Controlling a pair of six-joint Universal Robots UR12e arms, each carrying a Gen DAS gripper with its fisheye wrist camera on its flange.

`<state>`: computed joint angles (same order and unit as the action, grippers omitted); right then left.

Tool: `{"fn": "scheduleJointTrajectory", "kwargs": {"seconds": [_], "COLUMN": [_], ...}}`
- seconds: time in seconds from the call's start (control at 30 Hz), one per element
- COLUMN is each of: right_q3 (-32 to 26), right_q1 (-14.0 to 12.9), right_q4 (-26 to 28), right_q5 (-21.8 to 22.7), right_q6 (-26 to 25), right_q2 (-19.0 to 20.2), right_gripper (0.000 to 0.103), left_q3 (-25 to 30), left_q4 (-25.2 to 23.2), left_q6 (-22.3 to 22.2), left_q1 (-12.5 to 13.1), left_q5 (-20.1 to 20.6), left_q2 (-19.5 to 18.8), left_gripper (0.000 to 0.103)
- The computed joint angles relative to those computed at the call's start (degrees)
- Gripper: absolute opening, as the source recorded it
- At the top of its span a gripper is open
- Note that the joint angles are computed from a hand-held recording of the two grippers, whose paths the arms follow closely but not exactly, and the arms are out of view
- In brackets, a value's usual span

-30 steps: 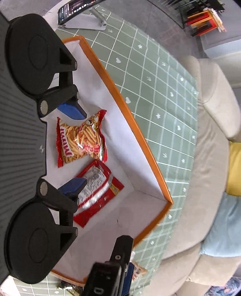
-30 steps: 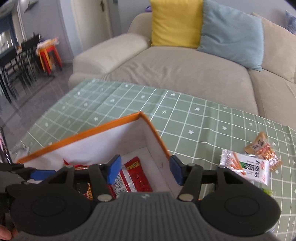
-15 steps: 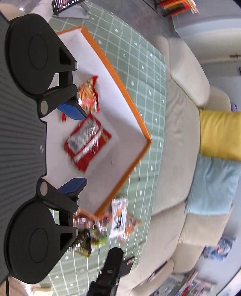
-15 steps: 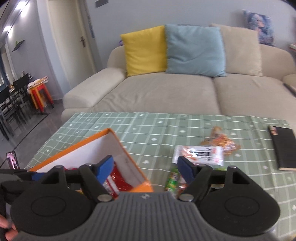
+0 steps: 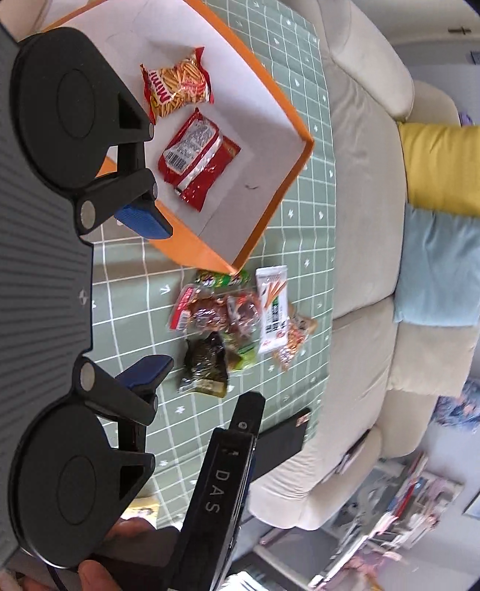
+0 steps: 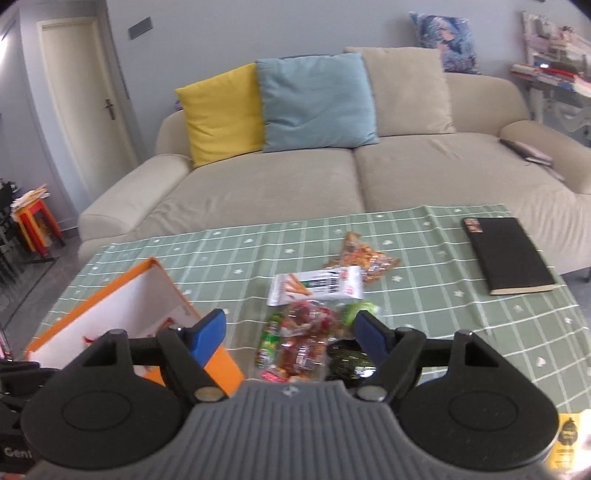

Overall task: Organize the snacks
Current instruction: 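Withdraw both tools from the box back toward the snack pile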

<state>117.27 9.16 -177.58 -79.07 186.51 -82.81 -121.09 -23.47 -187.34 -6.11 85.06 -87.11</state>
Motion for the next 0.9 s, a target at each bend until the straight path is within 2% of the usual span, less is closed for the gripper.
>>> {"fn": "scheduleJointTrajectory", "kwargs": {"seconds": [0.13,0.33,0.5,0.67,0.9], "right_q3": [1.53,3.50,4.49,4.22,2.40], "right_q1": [-0.06,-1.03,-1.08,-1.30,-1.09], "right_q4": [0.29,3.54,2.09,0.10,1.14], "right_q5": [-4.29,-6.00,-7.43,-6.87,-5.31], "right_q6": [-1.89,-2.75,-4.92,-6.93,-9.50], "right_q2": [-0.68,-1.84,-1.28,0.67,4.23], "right_gripper": [0.075,0.075,0.075,0.075,0.074], "left_q3": [0.20,-0.18,-0.86,-0.49,1.66], "left_q4": [0.17,1.45,6.78,10.02,9.24], "left_q6": [-0.19,1.21,0.92,3.20,7.85], "left_q1": [-0.43,-0.37,1.09,0.32,-1.05], "left_q5": [0.21,2.30,-2.62,-2.56,-2.61], "left_q2": [-0.92,-2.07,-4.35,-6.79,-10.13], "left_gripper": [0.084,0.084,0.084,0.081,0.077]}}
